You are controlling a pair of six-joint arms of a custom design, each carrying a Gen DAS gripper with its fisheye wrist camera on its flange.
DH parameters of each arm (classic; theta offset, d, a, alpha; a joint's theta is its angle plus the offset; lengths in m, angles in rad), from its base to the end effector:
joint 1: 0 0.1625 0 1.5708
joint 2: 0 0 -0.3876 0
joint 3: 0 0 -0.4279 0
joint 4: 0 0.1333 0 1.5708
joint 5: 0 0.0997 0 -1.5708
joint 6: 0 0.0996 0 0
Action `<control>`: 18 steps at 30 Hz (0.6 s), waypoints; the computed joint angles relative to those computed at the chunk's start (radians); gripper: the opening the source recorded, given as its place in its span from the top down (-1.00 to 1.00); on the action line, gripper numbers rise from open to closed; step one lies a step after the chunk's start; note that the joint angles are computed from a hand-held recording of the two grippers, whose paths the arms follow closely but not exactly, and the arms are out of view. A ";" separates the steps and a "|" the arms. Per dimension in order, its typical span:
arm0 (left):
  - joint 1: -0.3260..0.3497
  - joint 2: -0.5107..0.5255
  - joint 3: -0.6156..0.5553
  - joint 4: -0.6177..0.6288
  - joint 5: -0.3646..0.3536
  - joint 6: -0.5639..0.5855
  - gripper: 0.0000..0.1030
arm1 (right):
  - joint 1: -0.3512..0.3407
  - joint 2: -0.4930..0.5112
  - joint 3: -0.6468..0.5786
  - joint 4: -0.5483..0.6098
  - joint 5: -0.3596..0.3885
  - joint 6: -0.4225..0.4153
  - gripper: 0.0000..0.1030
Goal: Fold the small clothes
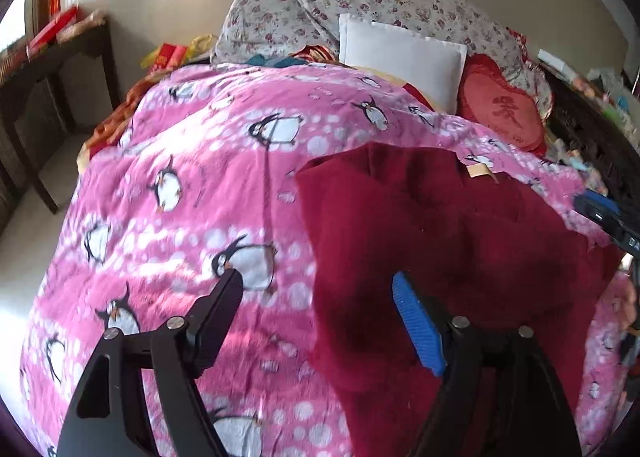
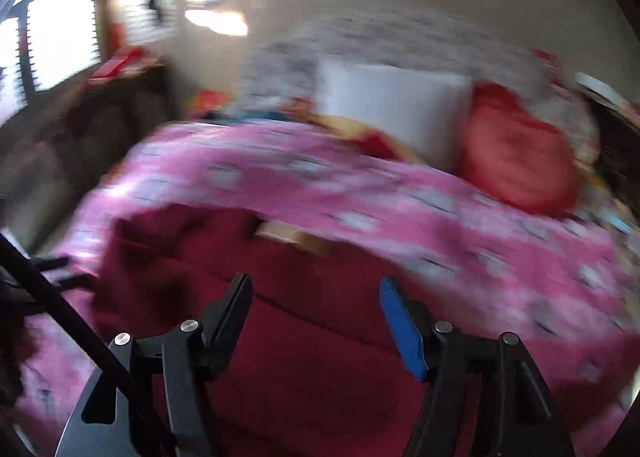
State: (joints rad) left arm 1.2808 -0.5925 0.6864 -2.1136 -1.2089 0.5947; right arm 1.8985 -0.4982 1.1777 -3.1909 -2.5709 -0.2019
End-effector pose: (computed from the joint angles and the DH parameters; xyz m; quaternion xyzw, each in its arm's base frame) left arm -0.0895 -0.8893 0.2982 0.3743 0.8838 -0.1898 0.2066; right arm 0.2965 -0.7184 0.1277 -0.0050 -0.8119 0.4237 0.4016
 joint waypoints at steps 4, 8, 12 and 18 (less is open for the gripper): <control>-0.012 0.057 -0.028 -0.062 0.065 -0.003 -0.50 | -0.043 -0.109 0.174 0.060 -0.015 0.184 -0.37; -0.012 0.121 -0.110 -0.029 0.086 -0.015 -0.34 | -0.055 -0.084 0.170 0.041 0.049 0.150 0.77; -0.019 0.183 -0.223 0.008 0.073 -0.031 -0.05 | -0.027 -0.060 0.145 -0.097 0.006 0.033 0.80; -0.029 0.224 -0.255 -0.030 0.097 -0.003 -0.09 | -0.034 -0.086 0.172 -0.230 -0.007 0.031 0.88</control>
State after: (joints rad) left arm 1.2516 -0.3689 0.4317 -2.1440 -1.1122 0.5921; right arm 1.8650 -0.5842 1.3496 -3.4211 -2.5779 -0.1706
